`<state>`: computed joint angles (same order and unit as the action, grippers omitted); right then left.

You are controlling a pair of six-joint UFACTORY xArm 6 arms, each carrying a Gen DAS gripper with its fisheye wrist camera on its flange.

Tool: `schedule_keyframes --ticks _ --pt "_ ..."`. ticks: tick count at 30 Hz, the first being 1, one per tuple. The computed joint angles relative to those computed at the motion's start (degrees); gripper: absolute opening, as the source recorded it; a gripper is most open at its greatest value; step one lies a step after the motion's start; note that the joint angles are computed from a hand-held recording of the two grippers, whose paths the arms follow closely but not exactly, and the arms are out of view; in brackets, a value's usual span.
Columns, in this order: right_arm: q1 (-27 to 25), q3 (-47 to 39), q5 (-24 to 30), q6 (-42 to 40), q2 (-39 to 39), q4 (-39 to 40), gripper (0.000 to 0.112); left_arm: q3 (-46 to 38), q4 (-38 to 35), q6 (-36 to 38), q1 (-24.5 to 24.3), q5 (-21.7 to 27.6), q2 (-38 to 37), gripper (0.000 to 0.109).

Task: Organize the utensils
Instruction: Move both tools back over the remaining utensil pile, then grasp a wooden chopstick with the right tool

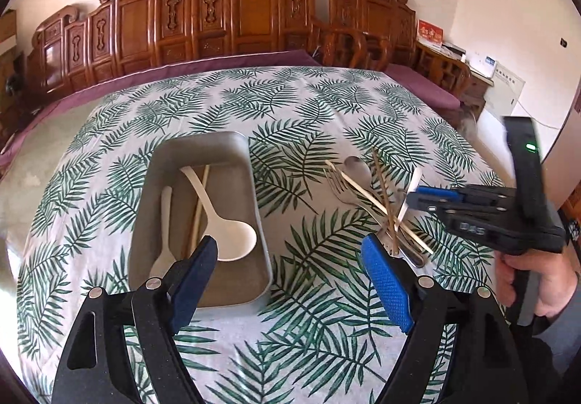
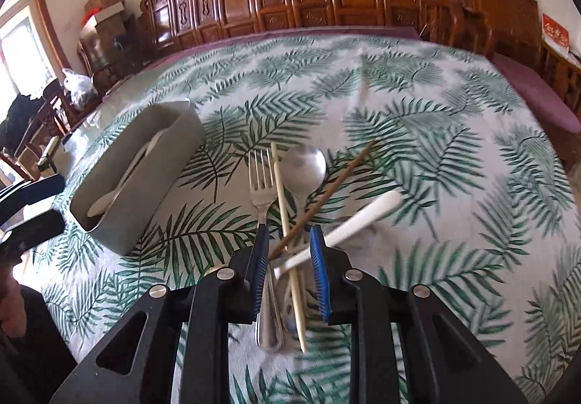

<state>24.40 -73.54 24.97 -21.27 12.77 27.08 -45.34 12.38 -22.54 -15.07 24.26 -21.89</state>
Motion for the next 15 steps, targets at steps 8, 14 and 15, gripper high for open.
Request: schedule_keyframes --ticks 8,14,15 --pt "-0.09 -7.54 2.85 12.52 7.42 -9.85 0.025 -0.32 1.08 -0.56 -1.29 0.36 1.30 0.078" --pt "-0.55 -7.14 3.67 16.94 6.95 -14.57 0.016 -0.26 0.38 0.01 -1.49 0.47 1.20 0.078" --pt "-0.75 -7.11 4.14 17.70 6.84 -15.25 0.015 -0.21 0.41 0.00 -1.52 0.46 1.12 0.078"
